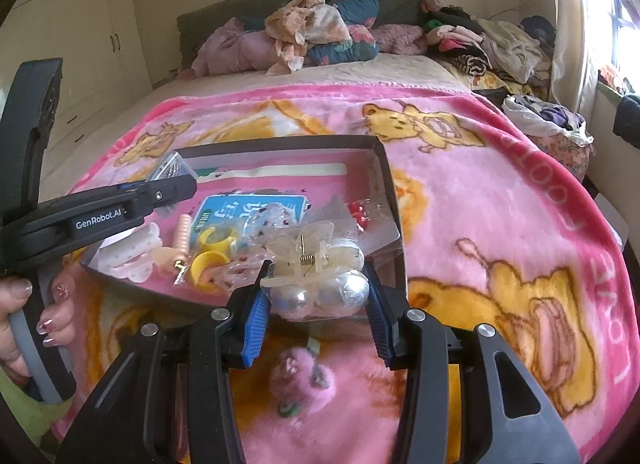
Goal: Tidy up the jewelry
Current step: 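Carry the blue packet and the pearl claw clip over the box, then open right tool to drop the pearl clip while left tool releases the blue packet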
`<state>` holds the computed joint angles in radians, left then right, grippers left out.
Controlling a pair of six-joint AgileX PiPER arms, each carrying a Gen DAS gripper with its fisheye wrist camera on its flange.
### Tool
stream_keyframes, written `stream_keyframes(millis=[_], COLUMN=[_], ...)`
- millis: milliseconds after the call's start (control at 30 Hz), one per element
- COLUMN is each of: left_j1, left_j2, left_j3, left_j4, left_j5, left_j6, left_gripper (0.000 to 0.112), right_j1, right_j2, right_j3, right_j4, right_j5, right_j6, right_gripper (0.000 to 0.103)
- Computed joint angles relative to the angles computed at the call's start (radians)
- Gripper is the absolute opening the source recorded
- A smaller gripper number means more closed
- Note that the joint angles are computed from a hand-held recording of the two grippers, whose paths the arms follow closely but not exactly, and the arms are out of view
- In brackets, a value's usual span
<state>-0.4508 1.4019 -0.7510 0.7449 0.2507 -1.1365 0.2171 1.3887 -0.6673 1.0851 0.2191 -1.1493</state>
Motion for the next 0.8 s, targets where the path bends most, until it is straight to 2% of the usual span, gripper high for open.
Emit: stream_keyframes(millis=[267, 567, 633, 700, 800], left_j1=[0.007, 0.018, 0.019, 0.023, 0.024], left_j2=[0.072, 0.113, 0.121, 0.127, 0.131], left_j3=[-0.062, -0.067, -0.068, -0.066, -0.06], left_j4=[-0.056, -0.064, -0.061, -0.084, -0.076], left_j5=[-0.005, -0.014, -0.016, -0.025, -0.031], left_j6=[0.07, 0.07, 0.064, 0.083, 0.07], left_gripper=[0.018, 0.018, 0.018, 0.018, 0.018], right_j1=[0.015, -0.001, 0.001, 0.003, -0.002], right_j2=[0.066, 0.106, 0.105, 0.098, 0.081], right_j3=[-0.039, -0.043, -0.038, -0.029, -0.013], right_j4=[0.016, 0.143, 0.159, 0.204, 0.245], right_j5=[-0.013, 0.007, 0.005, -0.002, 0.006], right_j6=[-0.02, -0.147, -0.169, -0.209, -0.251], right_gripper=[0.042, 0.042, 0.046, 0.055, 0.057])
